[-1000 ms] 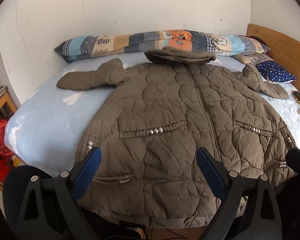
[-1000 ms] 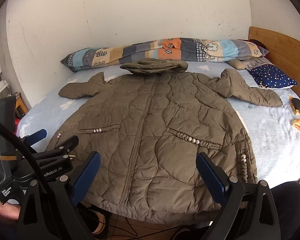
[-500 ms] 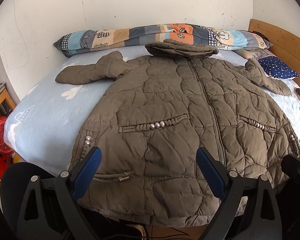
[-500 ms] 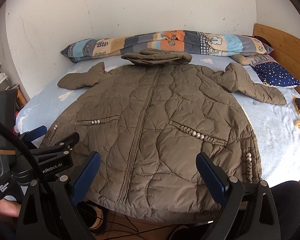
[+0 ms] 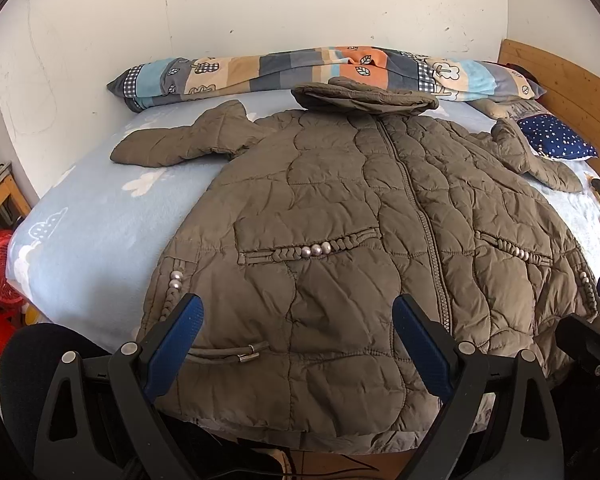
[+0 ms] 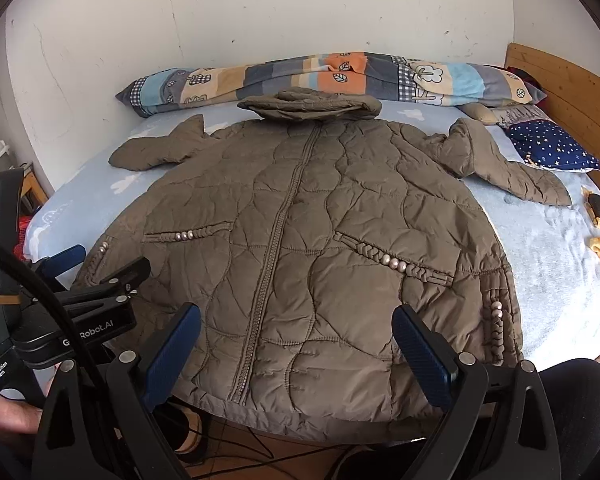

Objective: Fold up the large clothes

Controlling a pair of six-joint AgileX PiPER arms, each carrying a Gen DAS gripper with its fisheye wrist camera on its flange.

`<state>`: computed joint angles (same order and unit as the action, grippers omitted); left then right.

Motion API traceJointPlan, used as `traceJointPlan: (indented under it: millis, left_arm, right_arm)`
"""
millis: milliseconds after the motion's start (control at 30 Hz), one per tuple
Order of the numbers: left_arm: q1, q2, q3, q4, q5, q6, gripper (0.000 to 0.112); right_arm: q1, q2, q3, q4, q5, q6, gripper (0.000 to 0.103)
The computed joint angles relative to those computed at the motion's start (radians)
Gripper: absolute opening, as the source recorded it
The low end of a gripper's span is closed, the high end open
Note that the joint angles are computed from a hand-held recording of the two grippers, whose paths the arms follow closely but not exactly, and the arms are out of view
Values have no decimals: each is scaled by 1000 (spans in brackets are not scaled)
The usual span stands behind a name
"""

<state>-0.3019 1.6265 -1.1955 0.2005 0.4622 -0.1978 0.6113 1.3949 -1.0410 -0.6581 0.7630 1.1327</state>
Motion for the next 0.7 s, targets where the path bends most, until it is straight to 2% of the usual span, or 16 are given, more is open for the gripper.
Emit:
traceJointPlan:
  millis: [700]
  left_arm:
    - [3, 4, -14, -8, 13, 11, 95]
  right_arm:
    - [-8, 2, 8, -2, 8, -2, 99]
